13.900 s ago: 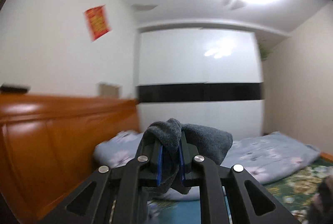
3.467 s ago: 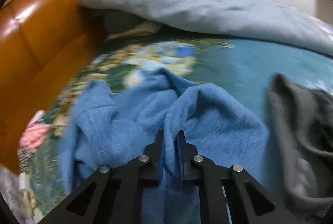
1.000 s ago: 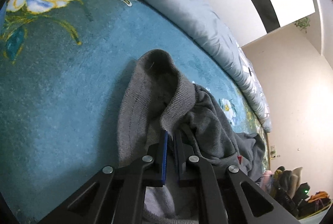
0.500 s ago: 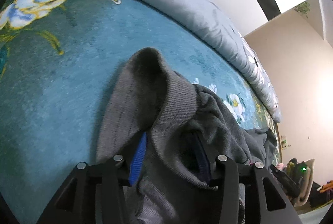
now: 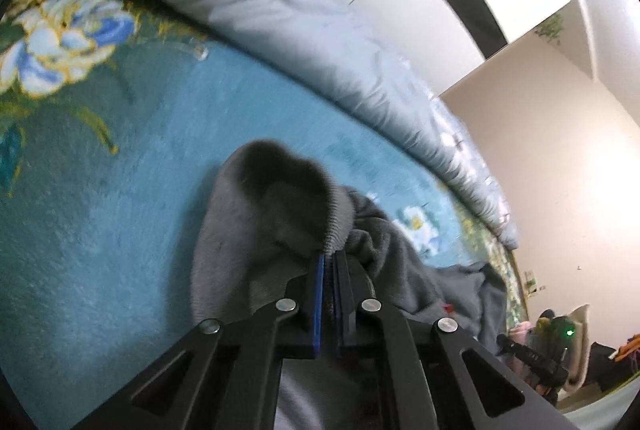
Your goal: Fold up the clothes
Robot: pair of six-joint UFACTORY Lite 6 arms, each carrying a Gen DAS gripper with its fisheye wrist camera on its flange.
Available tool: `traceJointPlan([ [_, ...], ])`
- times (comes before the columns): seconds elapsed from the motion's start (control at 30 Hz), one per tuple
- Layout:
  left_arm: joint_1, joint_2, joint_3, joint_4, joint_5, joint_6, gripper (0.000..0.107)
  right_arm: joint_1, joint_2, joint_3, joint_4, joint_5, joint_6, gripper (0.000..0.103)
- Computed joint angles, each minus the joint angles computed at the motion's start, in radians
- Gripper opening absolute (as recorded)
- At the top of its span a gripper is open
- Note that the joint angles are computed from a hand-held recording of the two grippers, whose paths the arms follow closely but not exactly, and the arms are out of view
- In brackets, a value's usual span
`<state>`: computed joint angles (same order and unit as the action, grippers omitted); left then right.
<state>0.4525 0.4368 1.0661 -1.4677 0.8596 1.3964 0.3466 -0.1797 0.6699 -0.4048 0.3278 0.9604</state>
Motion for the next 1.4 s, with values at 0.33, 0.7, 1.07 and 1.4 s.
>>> traceJointPlan([
  [0.33,0.327,-0.322,-0.048,-0.011,0.329,-0.001,0.004,0.254,-0.249,0.194,-0.350,0.466,0.252,0.009],
  [0.7,0.247,-0.201,0.119,0.067,0.089,-0.142,0.004,0.046,-0.014,0.467,-0.170,0.418,-0.058,0.008],
  [1.07,0.050,0.197,0.345,0.034,-0.235,-0.327,0.004,-0.130,0.497,0.660,-0.059,0.191,-0.105,0.008],
  [1.4,0.040,0.206,0.306,0.128,-0.264,-0.326,0.020,-0.130,0.399,0.492,-0.103,0.087,-0.153,0.042],
])
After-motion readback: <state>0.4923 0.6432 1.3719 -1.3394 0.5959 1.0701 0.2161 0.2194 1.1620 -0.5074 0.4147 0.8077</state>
